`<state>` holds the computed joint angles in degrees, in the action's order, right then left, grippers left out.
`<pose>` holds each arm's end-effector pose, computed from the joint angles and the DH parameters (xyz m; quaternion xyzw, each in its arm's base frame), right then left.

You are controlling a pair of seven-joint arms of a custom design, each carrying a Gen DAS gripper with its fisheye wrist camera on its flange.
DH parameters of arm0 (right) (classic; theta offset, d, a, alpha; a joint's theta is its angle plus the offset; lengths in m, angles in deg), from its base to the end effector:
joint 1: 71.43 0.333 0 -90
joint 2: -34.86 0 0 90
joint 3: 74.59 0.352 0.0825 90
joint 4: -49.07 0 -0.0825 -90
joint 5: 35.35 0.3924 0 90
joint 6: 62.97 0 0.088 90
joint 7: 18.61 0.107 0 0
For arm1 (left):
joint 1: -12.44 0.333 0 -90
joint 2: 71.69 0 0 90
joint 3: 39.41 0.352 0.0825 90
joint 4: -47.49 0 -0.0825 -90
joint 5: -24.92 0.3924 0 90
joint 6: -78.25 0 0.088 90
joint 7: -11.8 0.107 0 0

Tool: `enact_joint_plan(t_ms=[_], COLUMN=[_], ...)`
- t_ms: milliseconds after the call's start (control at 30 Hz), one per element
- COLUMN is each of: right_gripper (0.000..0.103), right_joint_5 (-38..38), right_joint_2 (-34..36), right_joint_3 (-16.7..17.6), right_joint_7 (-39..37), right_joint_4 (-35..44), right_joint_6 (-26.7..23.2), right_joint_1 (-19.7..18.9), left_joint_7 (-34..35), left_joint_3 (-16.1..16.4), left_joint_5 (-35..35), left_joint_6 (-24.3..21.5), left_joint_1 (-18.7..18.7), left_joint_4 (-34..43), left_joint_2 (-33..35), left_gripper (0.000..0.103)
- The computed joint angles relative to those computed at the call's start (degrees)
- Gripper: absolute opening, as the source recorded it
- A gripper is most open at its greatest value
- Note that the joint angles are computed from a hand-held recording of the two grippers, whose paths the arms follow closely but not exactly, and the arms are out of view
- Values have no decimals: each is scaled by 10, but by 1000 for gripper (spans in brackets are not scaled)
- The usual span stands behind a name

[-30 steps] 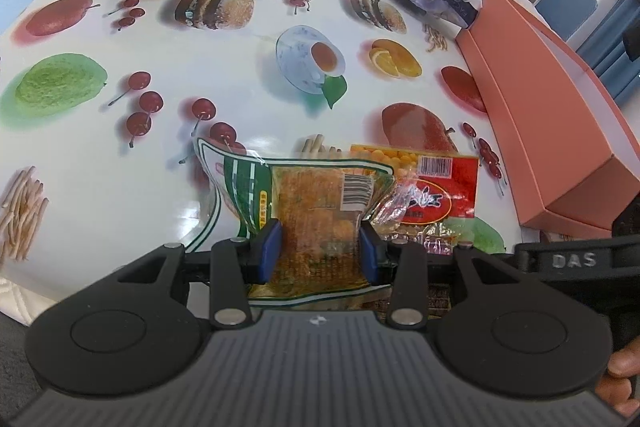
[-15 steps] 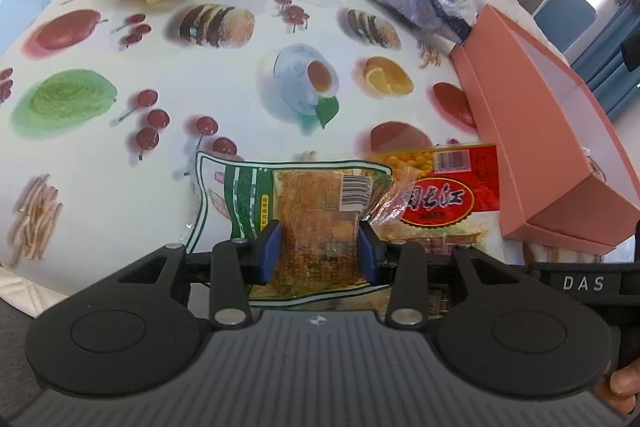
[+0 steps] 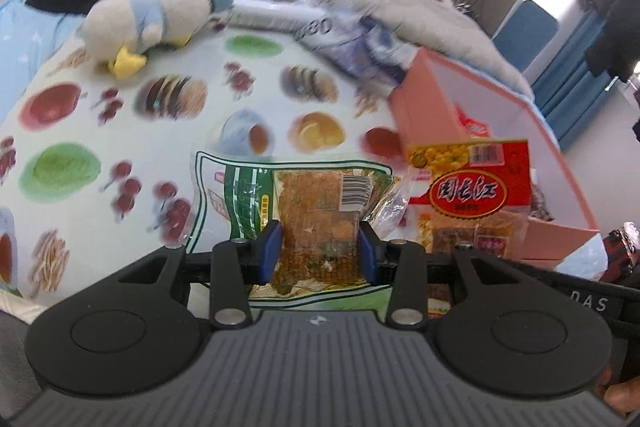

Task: Organize snacks
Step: 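Carry both held packets up and over the pink box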

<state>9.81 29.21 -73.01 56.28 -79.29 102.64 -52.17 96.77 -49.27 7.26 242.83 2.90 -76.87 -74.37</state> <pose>0.5288 0.1573 0.5158 -0.6246 0.6675 -0.0610 0.4007 0.5515 -0.1777 0.5316 -0.6601 0.6525 -0.3518 0.1215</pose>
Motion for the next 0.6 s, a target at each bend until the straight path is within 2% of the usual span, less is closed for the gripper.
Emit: enact_joint_plan(t_ms=[233, 367, 433, 600], right_gripper=[9, 9, 9, 9], right_joint_5=[-116, -211, -255, -314], right_joint_2=[-60, -89, -106, -143], right_joint_3=[14, 40, 61, 72], right_joint_7=[101, 189, 230, 293], right_joint_4=[-43, -67, -79, -104], right_joint_6=[78, 113, 121, 124], right_joint_1=[-12, -50, -84, -124], left_joint_7=[17, 29, 37, 63], left_joint_3=[-5, -8, -10, -17], left_joint_5=[-17, -22, -28, -56], left_joint_6=[1, -3, -2, -2], left_joint_1=[-21, -35, -42, -60], left_joint_4=[15, 32, 42, 74], left_joint_2=[-25, -28, -26, -11], left_gripper=[46, 46, 46, 46])
